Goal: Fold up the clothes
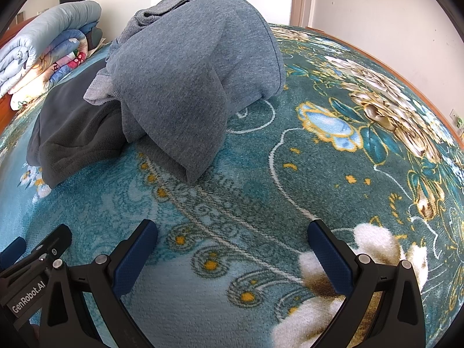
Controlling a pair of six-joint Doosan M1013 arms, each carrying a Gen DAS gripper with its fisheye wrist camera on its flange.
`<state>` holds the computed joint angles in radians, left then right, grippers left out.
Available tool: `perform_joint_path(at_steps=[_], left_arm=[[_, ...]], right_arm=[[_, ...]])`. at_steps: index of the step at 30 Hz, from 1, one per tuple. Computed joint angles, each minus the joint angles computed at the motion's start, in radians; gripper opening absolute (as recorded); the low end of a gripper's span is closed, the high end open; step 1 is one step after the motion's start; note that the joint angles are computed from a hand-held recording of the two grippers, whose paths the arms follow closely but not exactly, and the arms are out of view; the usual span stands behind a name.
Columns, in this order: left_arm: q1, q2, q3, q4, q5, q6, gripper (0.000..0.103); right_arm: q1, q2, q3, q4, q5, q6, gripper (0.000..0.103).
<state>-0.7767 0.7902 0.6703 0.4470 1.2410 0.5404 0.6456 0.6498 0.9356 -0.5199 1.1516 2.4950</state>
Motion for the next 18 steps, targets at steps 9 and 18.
perform_joint_path(at_steps=[9,18], left_arm=[[0.043,-0.147,0.253,-0.087,-0.321,-0.071,0.103],[0.054,-0.253,0.421,0.168,-0.478,-0.353,0.103]], right_arm=[[-0.004,-0.013,0.014,0.015,-0.020,0.006,0.103],[0.018,0.024,-0.131,-0.125,0.012,-0.106,0.094]])
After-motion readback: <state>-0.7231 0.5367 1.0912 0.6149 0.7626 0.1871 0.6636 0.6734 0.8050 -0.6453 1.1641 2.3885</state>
